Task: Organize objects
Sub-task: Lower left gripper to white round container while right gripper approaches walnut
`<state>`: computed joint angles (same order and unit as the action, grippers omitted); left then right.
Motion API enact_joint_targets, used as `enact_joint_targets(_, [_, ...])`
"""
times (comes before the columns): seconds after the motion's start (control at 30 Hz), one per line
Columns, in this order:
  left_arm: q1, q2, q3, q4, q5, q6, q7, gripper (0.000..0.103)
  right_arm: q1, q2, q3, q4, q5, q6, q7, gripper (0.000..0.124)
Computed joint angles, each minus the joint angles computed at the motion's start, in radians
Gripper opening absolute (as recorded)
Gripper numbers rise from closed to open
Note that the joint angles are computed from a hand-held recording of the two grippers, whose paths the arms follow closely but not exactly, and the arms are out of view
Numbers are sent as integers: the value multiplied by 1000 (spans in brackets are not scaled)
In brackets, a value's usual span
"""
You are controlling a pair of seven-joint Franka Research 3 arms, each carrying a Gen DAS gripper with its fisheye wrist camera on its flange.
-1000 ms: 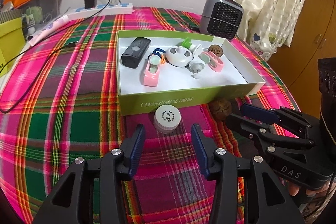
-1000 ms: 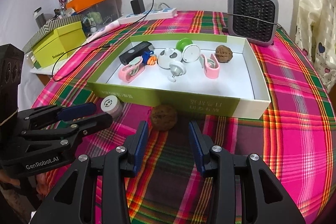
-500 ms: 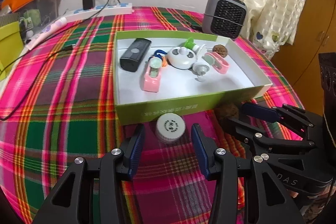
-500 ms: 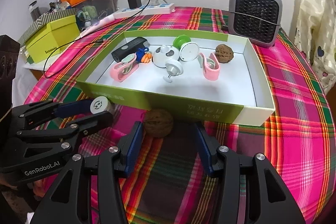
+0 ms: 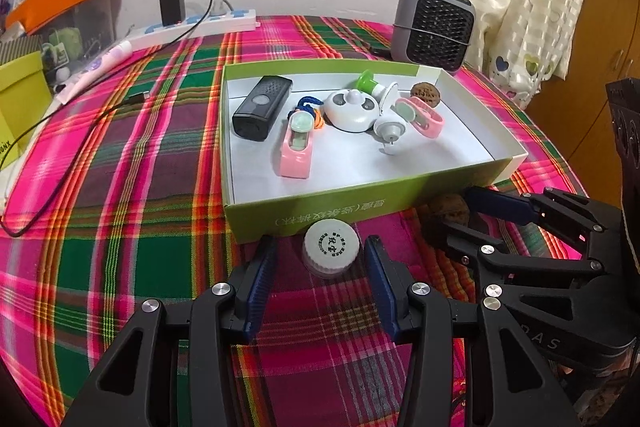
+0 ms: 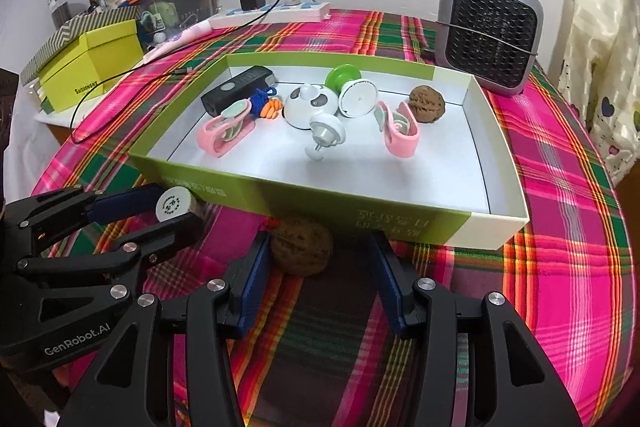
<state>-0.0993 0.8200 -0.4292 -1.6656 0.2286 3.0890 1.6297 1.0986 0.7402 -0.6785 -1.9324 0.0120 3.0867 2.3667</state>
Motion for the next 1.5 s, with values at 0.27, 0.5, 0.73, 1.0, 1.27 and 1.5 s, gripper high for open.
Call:
enact_joint_targets(0.27, [-4, 0, 4, 2, 2, -1, -4, 44, 1, 2, -1, 0, 2, 0, -1, 50])
enact_joint_targets(0.5, [-4, 0, 5, 1, 3, 0, -5, 44, 5, 3, -4, 0, 6, 0, 0, 50])
enact_joint_targets(0.73, [-2, 0, 3, 2, 4, 0, -5, 43, 8, 5, -8, 1, 2, -6, 3, 50])
enact_joint_targets(1.0, [-5, -1, 9, 2, 3, 2, -12, 39, 10, 4, -10, -1, -4, -6, 12, 50])
enact_joint_targets(1.27, [-18, -6, 27, 1, 5, 7, -35, 33, 12, 4, -13, -3, -10, -8, 19, 50])
enact_joint_targets(1.5, [-26, -8, 39, 0, 12, 11, -53, 30, 14, 2, -15, -8, -6, -3, 20, 50])
